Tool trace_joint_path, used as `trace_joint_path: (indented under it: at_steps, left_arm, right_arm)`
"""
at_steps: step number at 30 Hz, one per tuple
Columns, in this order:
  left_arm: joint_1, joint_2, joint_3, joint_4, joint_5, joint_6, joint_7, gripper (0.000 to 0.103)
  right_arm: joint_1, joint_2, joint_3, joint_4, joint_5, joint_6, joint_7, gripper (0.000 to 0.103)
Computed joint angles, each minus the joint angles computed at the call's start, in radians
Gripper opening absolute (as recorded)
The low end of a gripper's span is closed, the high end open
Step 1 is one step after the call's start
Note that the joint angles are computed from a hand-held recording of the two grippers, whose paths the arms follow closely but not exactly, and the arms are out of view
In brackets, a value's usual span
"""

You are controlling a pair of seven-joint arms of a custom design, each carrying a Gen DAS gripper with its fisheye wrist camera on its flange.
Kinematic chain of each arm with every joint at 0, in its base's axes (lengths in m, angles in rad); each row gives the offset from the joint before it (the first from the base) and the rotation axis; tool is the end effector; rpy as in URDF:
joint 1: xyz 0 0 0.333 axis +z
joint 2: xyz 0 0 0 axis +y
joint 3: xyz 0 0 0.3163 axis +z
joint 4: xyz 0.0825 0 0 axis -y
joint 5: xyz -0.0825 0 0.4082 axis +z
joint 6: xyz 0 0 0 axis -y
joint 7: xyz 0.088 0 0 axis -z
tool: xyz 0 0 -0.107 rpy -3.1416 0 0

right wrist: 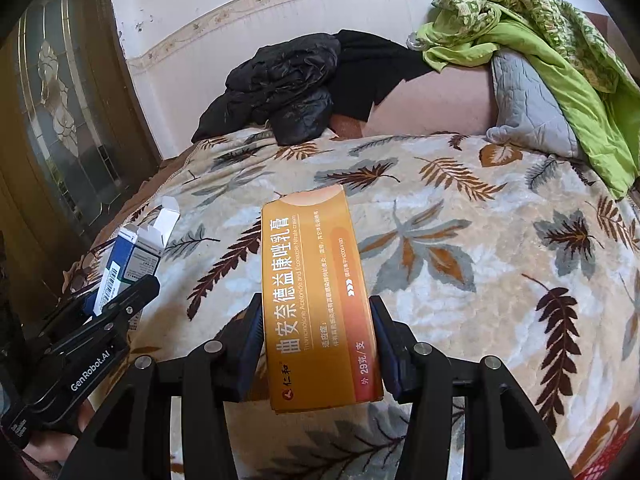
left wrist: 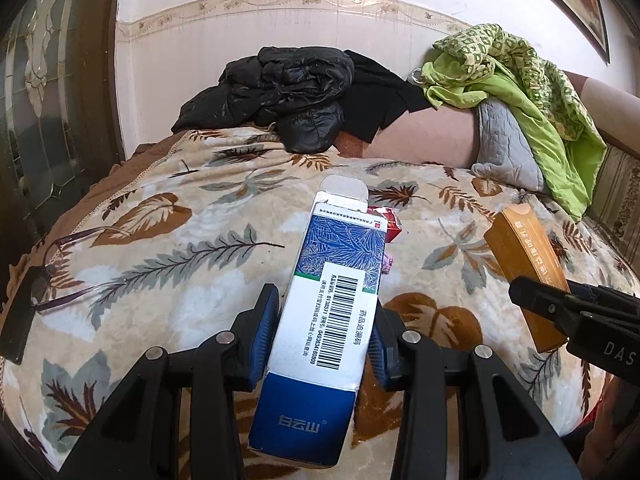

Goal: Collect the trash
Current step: 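Carry the blue-and-white box with the left tool while the right tool carries the orange carton toward the basket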

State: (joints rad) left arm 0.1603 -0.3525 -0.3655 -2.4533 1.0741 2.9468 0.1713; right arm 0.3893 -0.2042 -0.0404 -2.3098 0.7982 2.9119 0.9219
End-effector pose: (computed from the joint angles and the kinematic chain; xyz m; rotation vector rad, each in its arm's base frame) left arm 0.4644 -0.1631 0.4698 -1.7655 1.4841 -0.8334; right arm 0.5215 0.1420 0.4955 -1.8286 1.3675 -0.3823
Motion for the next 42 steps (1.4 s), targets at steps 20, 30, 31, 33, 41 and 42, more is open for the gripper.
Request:
trace_joint_path:
  at_steps: [20, 30, 31, 33, 41, 42]
  left_arm:
    - [-0.022, 0.012, 0.012, 0.014, 0.029, -0.020, -0.010, 0.040]
    - [-0.032, 0.014, 0.019, 0.014, 0.045, -0.025, -0.020, 0.040]
    - [-0.031, 0.014, 0.021, 0.014, 0.049, -0.022, -0.021, 0.040]
    - [-0.032, 0.014, 0.021, 0.014, 0.051, -0.023, -0.024, 0.040]
    - [-0.029, 0.021, 0.030, 0.017, 0.072, 0.007, -0.016, 0.040]
    - [-0.029, 0.022, 0.028, 0.019, 0.074, 0.012, -0.015, 0.040]
  right_arm:
    - [0.008, 0.005, 0.002, 0.004, 0.032, 0.009, -0.032, 0.054]
    - [0.009, 0.000, 0.000, 0.000, 0.042, 0.009, -0.041, 0.054]
    - [0.009, 0.000, -0.001, 0.001, 0.043, 0.010, -0.043, 0.054]
    - [0.009, 0.001, -0.001, 0.001, 0.044, 0.010, -0.044, 0.054]
    - [0.008, -0.010, -0.004, -0.006, 0.053, 0.007, -0.042, 0.054]
    - [0.007, -0.015, -0.005, -0.009, 0.052, 0.007, -0.039, 0.054]
